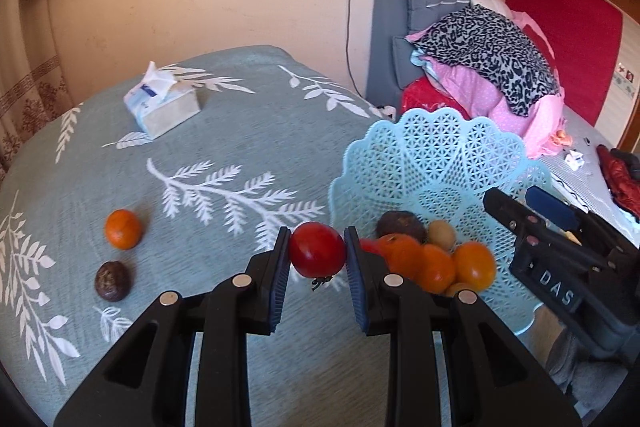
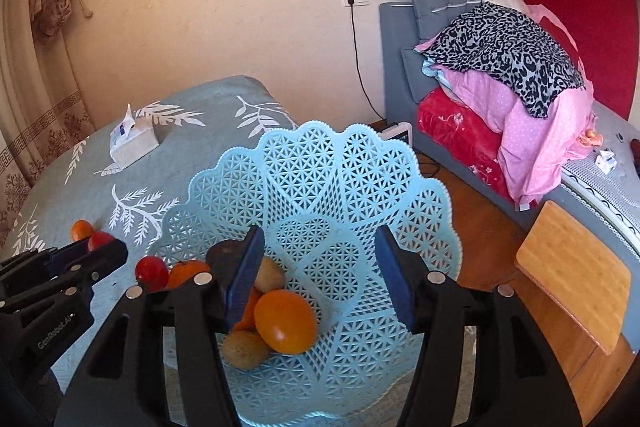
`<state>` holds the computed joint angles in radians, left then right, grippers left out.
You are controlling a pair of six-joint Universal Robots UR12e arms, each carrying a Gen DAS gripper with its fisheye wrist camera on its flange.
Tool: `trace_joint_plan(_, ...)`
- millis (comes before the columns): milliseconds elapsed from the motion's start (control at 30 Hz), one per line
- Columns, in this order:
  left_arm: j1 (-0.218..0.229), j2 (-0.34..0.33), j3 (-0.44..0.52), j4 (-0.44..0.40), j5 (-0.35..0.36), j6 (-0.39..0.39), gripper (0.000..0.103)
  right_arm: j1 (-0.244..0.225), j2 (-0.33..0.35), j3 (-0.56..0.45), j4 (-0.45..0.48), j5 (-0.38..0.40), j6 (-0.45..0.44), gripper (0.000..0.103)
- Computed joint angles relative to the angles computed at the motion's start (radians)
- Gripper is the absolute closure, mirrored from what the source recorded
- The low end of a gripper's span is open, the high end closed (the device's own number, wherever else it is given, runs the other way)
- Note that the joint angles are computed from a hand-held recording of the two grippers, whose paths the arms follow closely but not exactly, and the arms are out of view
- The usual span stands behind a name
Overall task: Organize fruits
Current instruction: 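Open the right gripper in the basket while the left gripper releases the tomato inside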
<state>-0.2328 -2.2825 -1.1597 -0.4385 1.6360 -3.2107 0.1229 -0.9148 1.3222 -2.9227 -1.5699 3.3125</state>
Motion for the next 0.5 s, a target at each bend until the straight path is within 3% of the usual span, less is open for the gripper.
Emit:
trace_joint_plan(200, -0.005, -0.029, 0.051, -0.019, -0.048, 0.013, 0.076, -0.005, -0.002, 0.003, -0.002, 0.005, 0.01, 0.044)
trace_joint_plan(400, -0.012, -0.044, 0.072, -0.019, -0.045, 0.019, 0.075, -0.007, 0.0, 0.001, -0.004, -0.001, 0.017, 0.044)
trace_joint_plan(433, -0.011, -0.045, 0.072, -0.018, -0.048, 0.018, 0.074, -0.007, 0.0, 0.001, -0.004, -0.002, 0.018, 0.044)
trace_joint_plan(500, -0.011, -0.045, 0.068, -0.011, -0.05, 0.013, 0.059, -0.006, 0.001, 0.0, -0.004, -0.003, 0.02, 0.044)
